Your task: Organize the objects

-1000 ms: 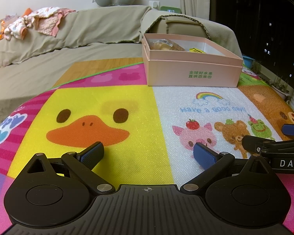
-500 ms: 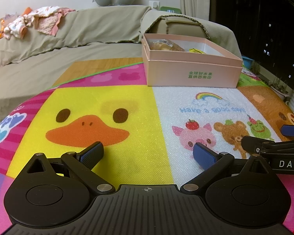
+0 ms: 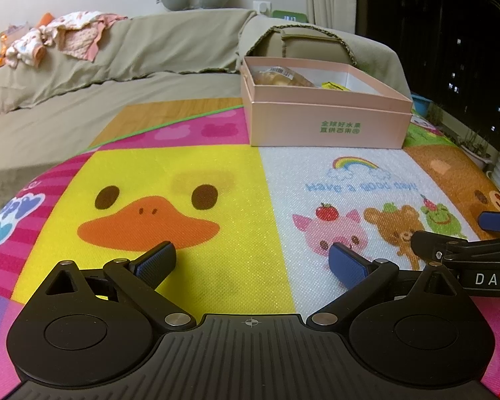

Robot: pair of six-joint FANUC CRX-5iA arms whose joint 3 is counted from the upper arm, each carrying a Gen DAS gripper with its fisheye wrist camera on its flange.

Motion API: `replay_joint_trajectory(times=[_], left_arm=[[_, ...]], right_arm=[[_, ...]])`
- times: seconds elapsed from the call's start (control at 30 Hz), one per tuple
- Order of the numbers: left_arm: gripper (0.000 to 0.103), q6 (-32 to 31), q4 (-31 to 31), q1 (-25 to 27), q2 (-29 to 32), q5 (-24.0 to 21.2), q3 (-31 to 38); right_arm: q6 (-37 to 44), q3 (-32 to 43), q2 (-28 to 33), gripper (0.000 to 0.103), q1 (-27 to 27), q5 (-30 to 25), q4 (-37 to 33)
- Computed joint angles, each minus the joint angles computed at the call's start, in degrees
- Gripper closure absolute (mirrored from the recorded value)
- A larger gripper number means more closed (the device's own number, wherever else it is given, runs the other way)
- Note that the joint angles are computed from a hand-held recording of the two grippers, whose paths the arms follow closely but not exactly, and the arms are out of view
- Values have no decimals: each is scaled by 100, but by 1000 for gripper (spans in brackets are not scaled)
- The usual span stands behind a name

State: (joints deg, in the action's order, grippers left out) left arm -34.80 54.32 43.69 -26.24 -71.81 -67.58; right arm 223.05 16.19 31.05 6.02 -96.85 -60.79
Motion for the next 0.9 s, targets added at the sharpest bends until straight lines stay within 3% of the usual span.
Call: replay_joint_trajectory(times=[0.9], left_arm=[[2,56,-58,47,15,-86,69]], right_arm=[[1,-18,-4,0,-6,10,-1]])
